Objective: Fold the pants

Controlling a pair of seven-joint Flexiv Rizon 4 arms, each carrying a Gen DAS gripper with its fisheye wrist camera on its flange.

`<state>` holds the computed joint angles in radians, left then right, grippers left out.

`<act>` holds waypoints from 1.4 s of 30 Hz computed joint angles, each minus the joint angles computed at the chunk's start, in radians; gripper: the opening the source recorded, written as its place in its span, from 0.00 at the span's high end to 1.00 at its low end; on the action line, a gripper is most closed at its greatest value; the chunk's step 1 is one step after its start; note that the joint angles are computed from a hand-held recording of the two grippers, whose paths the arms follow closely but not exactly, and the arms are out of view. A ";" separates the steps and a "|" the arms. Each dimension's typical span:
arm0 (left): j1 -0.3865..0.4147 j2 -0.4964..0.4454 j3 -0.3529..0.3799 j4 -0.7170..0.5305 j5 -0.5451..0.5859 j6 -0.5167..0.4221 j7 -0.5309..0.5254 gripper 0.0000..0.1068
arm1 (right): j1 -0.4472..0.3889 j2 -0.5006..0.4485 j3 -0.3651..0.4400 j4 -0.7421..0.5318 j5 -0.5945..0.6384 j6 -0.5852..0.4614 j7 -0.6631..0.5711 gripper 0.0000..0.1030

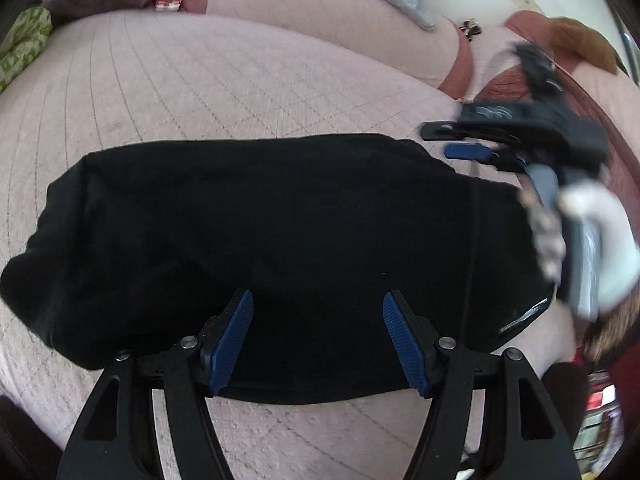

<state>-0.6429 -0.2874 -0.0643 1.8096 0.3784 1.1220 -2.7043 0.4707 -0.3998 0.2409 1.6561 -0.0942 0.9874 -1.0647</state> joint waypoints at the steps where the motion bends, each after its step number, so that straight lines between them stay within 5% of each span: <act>1: -0.005 0.001 0.004 0.001 0.018 0.009 -0.001 0.38 | -0.005 -0.036 0.009 -0.047 0.012 -0.040 -0.025 0.50; 4: 0.010 0.009 -0.002 0.046 0.006 0.082 0.013 0.38 | -0.008 -0.094 0.030 -0.120 0.048 -0.118 -0.081 0.50; 7: 0.005 0.007 0.015 0.076 0.010 0.157 -0.011 0.38 | 0.043 -0.089 -0.017 -0.095 -0.055 -0.116 -0.092 0.86; 15: -0.055 -0.010 0.048 0.007 0.108 0.061 -0.044 0.33 | 0.075 -0.133 -0.076 -0.160 -0.142 -0.106 -0.017 1.00; 21: -0.031 -0.006 0.035 0.025 0.098 0.095 -0.059 0.32 | 0.092 -0.099 -0.118 -0.113 -0.252 -0.059 0.107 0.98; 26: -0.037 -0.005 0.044 0.028 0.112 0.098 -0.072 0.32 | 0.032 0.099 -0.043 0.158 -0.190 0.106 0.139 0.61; 33: -0.024 0.001 0.028 0.021 0.100 0.059 -0.048 0.32 | -0.063 0.354 -0.037 0.528 -0.167 0.167 0.311 0.62; 35: -0.022 0.000 0.024 0.015 0.093 0.042 -0.040 0.32 | -0.118 0.408 -0.025 0.593 0.009 0.240 0.284 0.78; 37: -0.024 0.001 0.018 0.003 0.091 0.007 -0.029 0.32 | -0.155 0.472 -0.031 0.639 0.018 0.221 0.365 0.82; 42: -0.030 -0.015 0.008 -0.037 0.102 -0.063 -0.002 0.27 | -0.252 0.564 -0.032 0.717 -0.146 0.282 0.506 0.59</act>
